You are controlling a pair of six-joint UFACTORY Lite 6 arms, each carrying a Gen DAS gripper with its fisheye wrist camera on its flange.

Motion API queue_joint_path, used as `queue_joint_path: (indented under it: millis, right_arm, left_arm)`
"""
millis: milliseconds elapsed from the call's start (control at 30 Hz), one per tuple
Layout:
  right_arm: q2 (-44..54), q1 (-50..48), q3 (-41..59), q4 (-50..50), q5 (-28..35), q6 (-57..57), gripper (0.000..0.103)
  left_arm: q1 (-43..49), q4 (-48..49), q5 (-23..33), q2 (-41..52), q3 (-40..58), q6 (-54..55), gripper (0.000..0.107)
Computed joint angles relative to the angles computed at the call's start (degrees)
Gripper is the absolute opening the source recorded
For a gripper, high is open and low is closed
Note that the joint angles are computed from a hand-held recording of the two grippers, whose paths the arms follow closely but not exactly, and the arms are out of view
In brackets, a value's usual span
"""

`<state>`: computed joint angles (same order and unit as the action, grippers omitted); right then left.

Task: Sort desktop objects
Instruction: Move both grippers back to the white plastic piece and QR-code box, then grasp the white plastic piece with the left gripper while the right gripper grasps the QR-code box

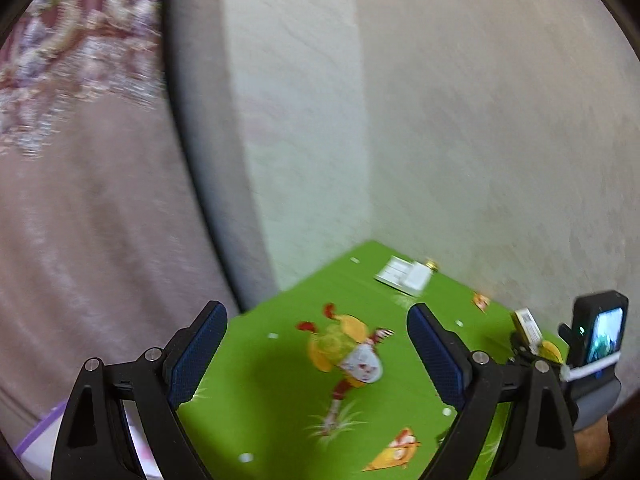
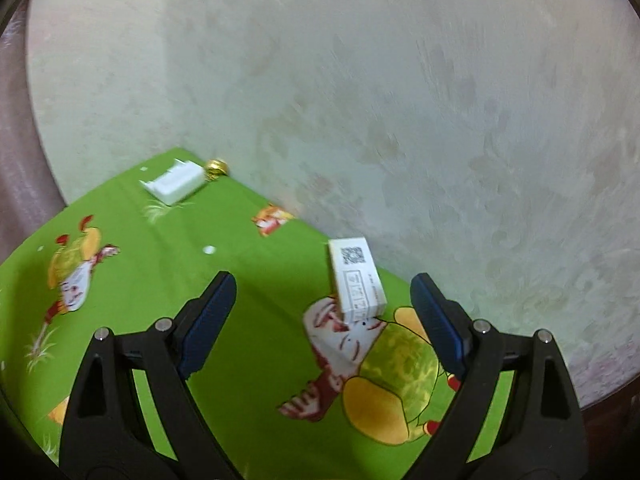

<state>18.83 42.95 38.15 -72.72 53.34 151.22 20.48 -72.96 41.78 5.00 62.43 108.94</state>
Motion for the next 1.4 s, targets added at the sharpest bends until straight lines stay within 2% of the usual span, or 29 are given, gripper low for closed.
queue_joint_path:
  millis: [167,367,467,533,600,767,867,1000,1100,1167,1200,1233,1267,1300,1333,1400]
  right_arm:
    - [1.4,-5.7,-1.3,-3.3,-6.6,1.7,0.09]
    - [-0.5,-9.5,-4.2,-6.6,-12.9,3.4,0.09]
    - [0.3,-12.0,-4.1,-8.6,-16.5,3.3,0.09]
    - [0.1,-12.1,-4.2,-8.6,-16.5,3.0,0.09]
    - [0.3,-12.4,-3.8,-8.6,-16.7,2.5,0.09]
    - [-0.4,-14.4,-4.5,-11.1,-17.5,2.2,0.09]
    - [-0.9,-15.7,-4.7,-12.7,-18.2,2.1,0.091]
    - [-1.2,-15.6,-5.0,-12.7,-18.3,2.0,0.092]
    - [-1.5,-15.6,-5.1,-13.0,-18.5,2.1,0.092]
    - [-1.6,-15.7,-5.2,-12.9,-18.5,1.8,0.092]
    - [-1.8,-15.6,-5.3,-12.9,-18.5,1.8,0.09]
    - [-2.1,-15.6,-5.6,-13.0,-18.4,2.1,0.084]
    - [-2.6,-15.3,-6.0,-12.8,-18.0,2.2,0.077]
    - [-3.6,-14.6,-6.8,-12.3,-17.0,2.9,0.051]
    - [-4.8,-14.0,-8.0,-13.0,-16.2,4.3,0.036]
    - [-6.7,-15.9,-10.2,-18.6,-17.3,8.1,0.036]
  left_arm:
    - [-6.9,0.3,-2.4,5.1,0.1,-1.2,0.092]
    - [-16.7,-7.3,-7.6,13.6,1.4,8.7,0.092]
    - [-22.2,-9.4,-9.6,20.5,6.0,11.4,0.092]
    - [-26.5,-10.7,-14.2,24.9,9.3,13.2,0.087]
    - [-29.2,-9.5,-15.5,28.2,12.5,12.9,0.086]
    - [-34.3,-2.7,-18.5,37.4,23.8,5.3,0.08]
    - [-35.7,3.0,-17.9,42.6,31.4,-1.9,0.08]
    - [-37.7,19.9,-18.4,51.6,44.0,-19.2,0.078]
    - [-38.2,29.7,-15.0,58.8,54.7,-30.3,0.07]
    - [-38.6,36.3,-11.8,63.7,61.8,-37.3,0.056]
    - [-38.2,36.0,-9.7,64.7,63.9,-37.8,0.044]
    - [-37.9,35.9,-8.3,64.5,64.0,-38.5,0.036]
    - [-37.9,36.0,-9.0,63.0,61.7,-38.4,0.036]
    - [-37.9,35.6,-10.7,60.6,57.7,-37.4,0.036]
    - [-37.8,34.9,-12.3,56.9,52.1,-35.8,0.036]
    - [-37.0,28.5,-16.2,49.3,40.2,-28.1,0.036]
